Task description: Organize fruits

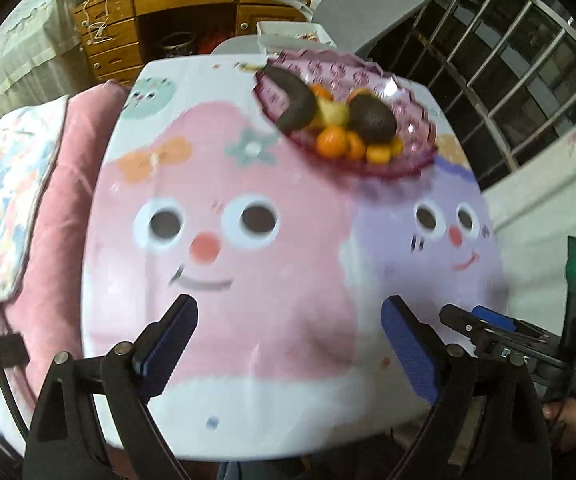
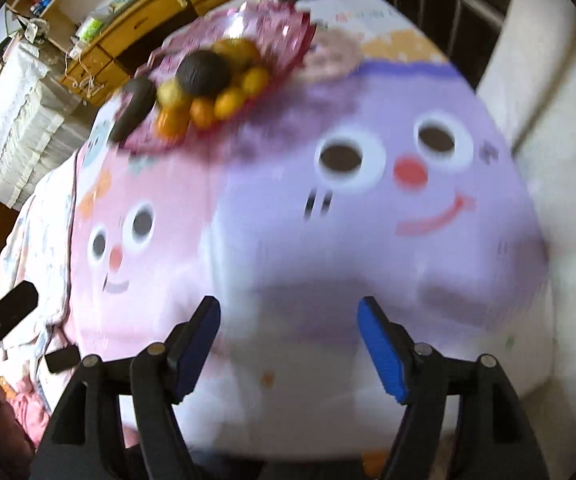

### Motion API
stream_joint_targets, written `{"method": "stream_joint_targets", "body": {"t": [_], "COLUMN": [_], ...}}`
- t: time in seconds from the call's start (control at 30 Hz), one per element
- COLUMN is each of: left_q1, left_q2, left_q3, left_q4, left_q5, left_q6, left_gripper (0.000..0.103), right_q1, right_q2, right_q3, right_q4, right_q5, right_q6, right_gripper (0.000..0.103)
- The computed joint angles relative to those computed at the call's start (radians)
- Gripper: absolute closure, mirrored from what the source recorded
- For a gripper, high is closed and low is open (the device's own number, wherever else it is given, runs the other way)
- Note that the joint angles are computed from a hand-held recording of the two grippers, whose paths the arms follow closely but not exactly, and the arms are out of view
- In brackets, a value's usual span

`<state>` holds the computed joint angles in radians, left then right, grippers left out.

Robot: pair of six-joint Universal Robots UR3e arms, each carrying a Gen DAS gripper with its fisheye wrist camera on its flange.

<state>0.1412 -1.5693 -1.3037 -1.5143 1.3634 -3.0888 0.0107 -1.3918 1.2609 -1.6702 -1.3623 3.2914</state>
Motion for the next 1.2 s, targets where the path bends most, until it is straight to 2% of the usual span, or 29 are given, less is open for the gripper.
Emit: {"method": "stream_joint_targets", "body": {"t": [0.1,0.17,0.27,0.43,0.53,0.6,0.7,0.87,1.0,1.2], "left_q1": [0.038,0.041,-0.019,-0.088,-0.164,-0.209,-0.270,-0.332,-0.341,-0.335], "left_q2": [0.106,0.152,0.136,0.055,0.022,0.012,0.015,0.033,0.072,0.074], "left_q3": [-0.032,-0.005,0.104,0.365,0.472,0.525,0.538,0.515,0.449,0.421], "left_q4": [-0.095,-0.139,-0.172,-0.279,-0.304,-0.333,-0.349,-0.379,-0.357,-0.310], "left_q5": [-0.008,0.002,0.085,0.085,0.150,0.177,0.222,0.322,0.351,0.373], "left_q6": [0.034,0.034,-0.020,-0.112,-0.168,-0.191,-0.226,-0.301,-0.334,-0.342], "left_gripper": [0.011,0.011,0.011,0.011,0.010,0.002,0.001,0.001,0.001,0.001], "right_q1": [0.039,0.059,0.082,0.073,0.067,0.066,0.076,0.049,0.047,0.083], "right_q2": [-0.097,-0.129,-0.134,-0.072,-0.041,-0.038,-0.097,-0.211,-0.262,-0.250], "right_q3": [0.045,0.005,-0.109,-0.456,-0.671,-0.772,-0.721,-0.536,-0.438,-0.428], "right_q4": [0.063,0.135,0.227,0.484,0.628,0.694,0.646,0.556,0.481,0.420], "right_q5": [0.014,0.027,0.032,0.046,0.028,0.028,-0.005,-0.014,-0.025,-0.027], "right_q6": [-0.001,-0.029,-0.087,-0.184,-0.201,-0.216,-0.219,-0.164,-0.139,-0.150], "right_gripper": [0.026,0.024,0.020,0.017,0.011,0.008,0.003,0.000,0.000,0.000]}}
